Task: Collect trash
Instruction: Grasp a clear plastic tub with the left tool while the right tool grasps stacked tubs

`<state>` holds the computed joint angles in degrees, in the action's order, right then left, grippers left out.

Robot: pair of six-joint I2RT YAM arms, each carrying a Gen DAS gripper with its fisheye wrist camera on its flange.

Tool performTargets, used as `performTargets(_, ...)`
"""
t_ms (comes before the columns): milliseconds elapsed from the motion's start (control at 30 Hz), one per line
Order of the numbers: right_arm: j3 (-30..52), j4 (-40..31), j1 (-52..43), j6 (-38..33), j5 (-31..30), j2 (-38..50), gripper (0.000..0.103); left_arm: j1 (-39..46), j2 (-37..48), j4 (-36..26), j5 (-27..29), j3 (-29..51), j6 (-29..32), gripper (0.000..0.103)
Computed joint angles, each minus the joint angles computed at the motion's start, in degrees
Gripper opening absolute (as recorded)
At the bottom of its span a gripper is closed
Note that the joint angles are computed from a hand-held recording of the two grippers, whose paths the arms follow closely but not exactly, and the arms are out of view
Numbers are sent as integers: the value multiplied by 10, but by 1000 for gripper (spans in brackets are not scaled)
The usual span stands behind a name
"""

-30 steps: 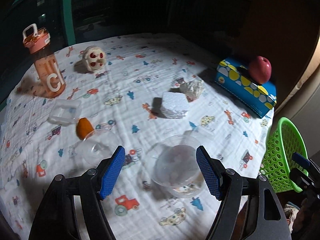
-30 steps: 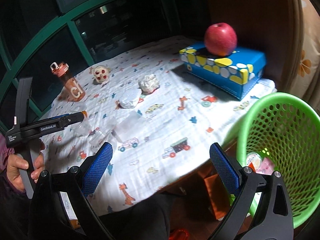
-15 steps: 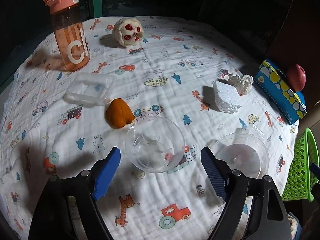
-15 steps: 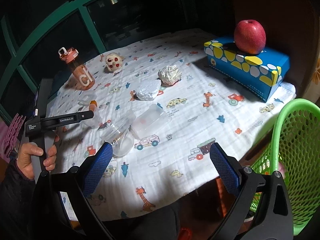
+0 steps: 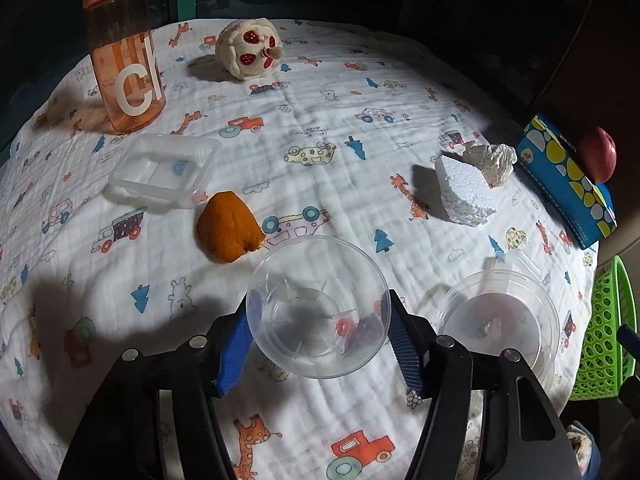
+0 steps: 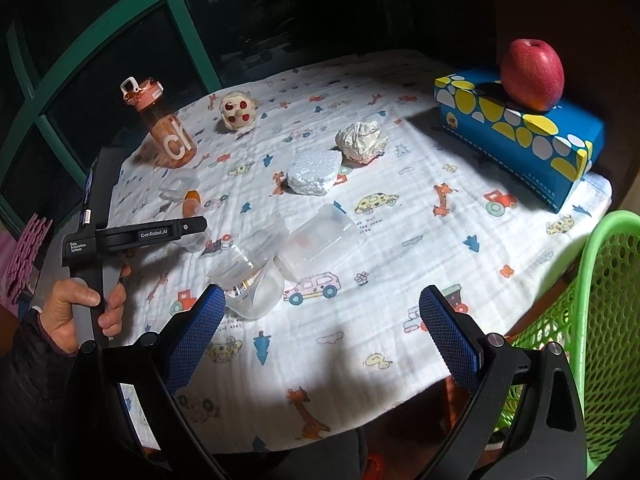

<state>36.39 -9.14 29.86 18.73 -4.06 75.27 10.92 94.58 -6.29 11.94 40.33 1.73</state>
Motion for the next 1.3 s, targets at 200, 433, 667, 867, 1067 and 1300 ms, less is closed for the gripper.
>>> performTargets(200, 35, 2, 31, -19, 16, 45, 96, 16, -44, -10, 22, -19, 9, 59)
performTargets(433, 108, -7, 68, -73, 26, 129, 96, 57, -101, -41, 43, -35, 31, 59)
performTargets(667, 189, -33, 106, -124, 50, 221, 98, 105, -137, -66, 67, -39, 55, 59)
performTargets(867, 254, -60, 123, -159, 69, 293, 98, 124, -146, -76, 80, -38, 66, 59)
performTargets(1067, 298, -76, 137, -188, 108, 348, 98, 132, -142, -77, 86, -39, 72, 59)
performTargets(1300, 306, -63, 139, -179, 130, 370, 93, 135, -139, -77, 88, -38, 74, 59)
